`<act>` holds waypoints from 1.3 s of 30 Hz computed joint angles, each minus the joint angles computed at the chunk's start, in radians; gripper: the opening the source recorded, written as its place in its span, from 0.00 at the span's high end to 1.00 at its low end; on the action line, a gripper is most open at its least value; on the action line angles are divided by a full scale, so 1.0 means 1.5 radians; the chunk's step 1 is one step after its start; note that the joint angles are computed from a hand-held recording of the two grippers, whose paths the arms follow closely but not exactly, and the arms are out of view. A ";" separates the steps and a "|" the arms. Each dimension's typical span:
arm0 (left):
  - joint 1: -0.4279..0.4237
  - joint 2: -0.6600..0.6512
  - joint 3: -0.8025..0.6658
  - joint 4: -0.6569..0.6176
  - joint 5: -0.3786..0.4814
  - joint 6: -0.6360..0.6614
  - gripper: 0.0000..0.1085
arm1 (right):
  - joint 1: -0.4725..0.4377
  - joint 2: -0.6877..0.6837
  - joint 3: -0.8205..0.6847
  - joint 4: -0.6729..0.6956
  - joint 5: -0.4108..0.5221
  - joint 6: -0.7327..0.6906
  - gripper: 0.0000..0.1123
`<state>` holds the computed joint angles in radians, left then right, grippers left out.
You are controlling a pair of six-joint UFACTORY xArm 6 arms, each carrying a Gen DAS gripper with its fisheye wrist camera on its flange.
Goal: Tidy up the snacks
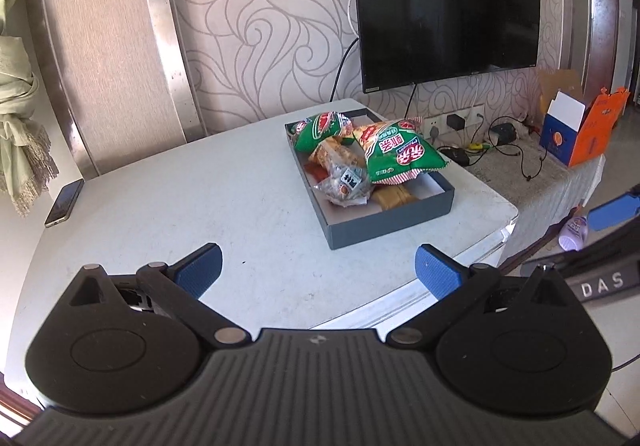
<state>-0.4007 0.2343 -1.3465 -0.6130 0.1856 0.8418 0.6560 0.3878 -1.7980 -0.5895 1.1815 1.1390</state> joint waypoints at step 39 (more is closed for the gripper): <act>0.022 0.037 -0.087 -0.121 0.063 0.155 0.05 | -0.005 0.005 -0.003 0.026 -0.008 0.106 0.25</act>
